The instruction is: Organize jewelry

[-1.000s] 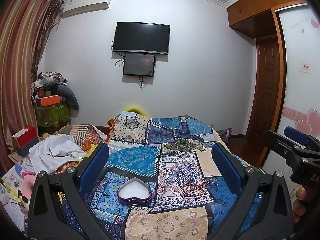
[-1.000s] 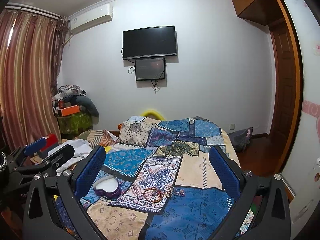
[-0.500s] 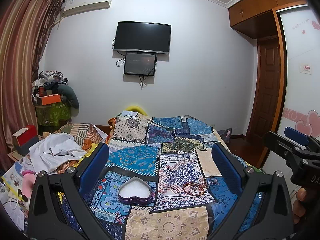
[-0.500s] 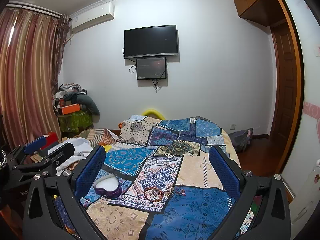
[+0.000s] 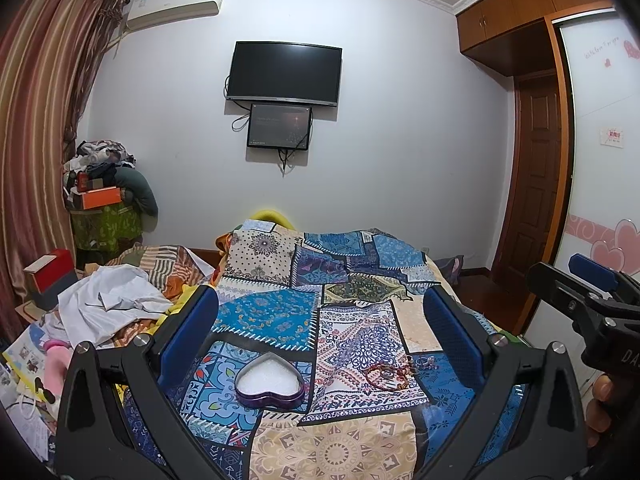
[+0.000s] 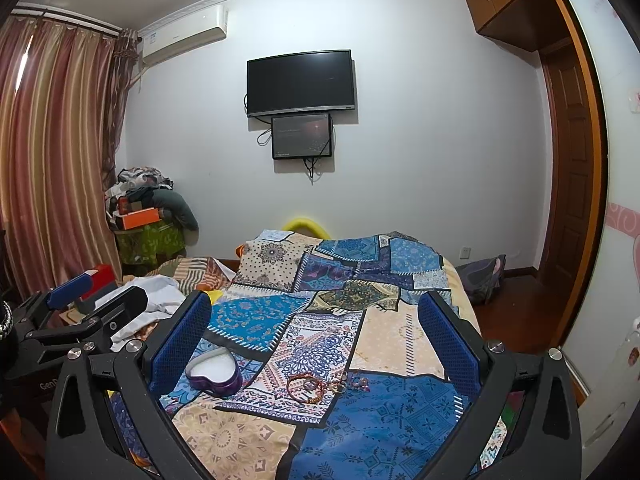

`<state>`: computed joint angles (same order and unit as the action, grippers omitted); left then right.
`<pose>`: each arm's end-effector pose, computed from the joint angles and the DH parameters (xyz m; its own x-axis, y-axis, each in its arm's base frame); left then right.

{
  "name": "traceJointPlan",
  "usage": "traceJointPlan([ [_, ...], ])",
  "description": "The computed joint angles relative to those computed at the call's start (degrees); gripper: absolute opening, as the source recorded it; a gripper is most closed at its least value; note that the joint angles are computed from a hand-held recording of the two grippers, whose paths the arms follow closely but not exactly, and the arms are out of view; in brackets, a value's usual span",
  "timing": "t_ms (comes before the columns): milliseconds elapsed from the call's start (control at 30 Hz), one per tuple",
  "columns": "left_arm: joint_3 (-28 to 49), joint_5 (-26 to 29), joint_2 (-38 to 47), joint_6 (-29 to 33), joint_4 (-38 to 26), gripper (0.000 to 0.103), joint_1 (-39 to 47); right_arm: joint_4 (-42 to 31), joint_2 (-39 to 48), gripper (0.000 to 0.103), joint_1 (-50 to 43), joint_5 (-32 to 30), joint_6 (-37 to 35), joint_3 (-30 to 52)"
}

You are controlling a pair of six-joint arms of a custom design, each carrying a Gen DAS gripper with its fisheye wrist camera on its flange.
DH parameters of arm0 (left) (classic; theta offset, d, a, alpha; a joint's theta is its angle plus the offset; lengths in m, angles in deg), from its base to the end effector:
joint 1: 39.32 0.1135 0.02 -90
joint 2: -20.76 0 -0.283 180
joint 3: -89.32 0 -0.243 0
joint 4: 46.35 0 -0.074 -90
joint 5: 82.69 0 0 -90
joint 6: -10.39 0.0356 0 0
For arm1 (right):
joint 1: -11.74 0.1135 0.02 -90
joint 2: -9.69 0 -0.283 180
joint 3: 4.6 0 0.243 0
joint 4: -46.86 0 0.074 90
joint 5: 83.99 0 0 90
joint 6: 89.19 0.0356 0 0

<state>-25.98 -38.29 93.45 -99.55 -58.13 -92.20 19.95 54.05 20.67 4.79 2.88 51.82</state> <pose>0.1829 -0.1996 0.3165 -0.2438 -0.0733 -0.9671 0.0734 0.9929 -0.0938 0.1592 0.0258 0.3340 -0.2594 -0.0042 -0.9658 -0.1663 0.9853 0.0404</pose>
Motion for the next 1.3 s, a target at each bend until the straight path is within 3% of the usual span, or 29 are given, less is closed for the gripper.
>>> traceJointPlan([
  [333,0.3,1.0,1.5,-1.0,0.0,0.103,0.9,0.3,1.5,0.103,-1.4,-1.4,-0.4,0.2],
  [700,4.9,6.0,7.8,-2.8,-3.3,0.103,6.7,3.1,7.4,0.103,-5.4,-3.8,-1.0,-1.0],
  [967,10.9,15.4,17.7,-4.3,-6.6,0.103,13.0,5.7,19.0,0.103,-12.7,-6.9,-3.5,-0.7],
  [1300,19.8,27.2,32.6,-5.4,-10.7,0.103,16.9,3.6,29.8,0.102,-18.3,-9.5,-5.5,2.3],
])
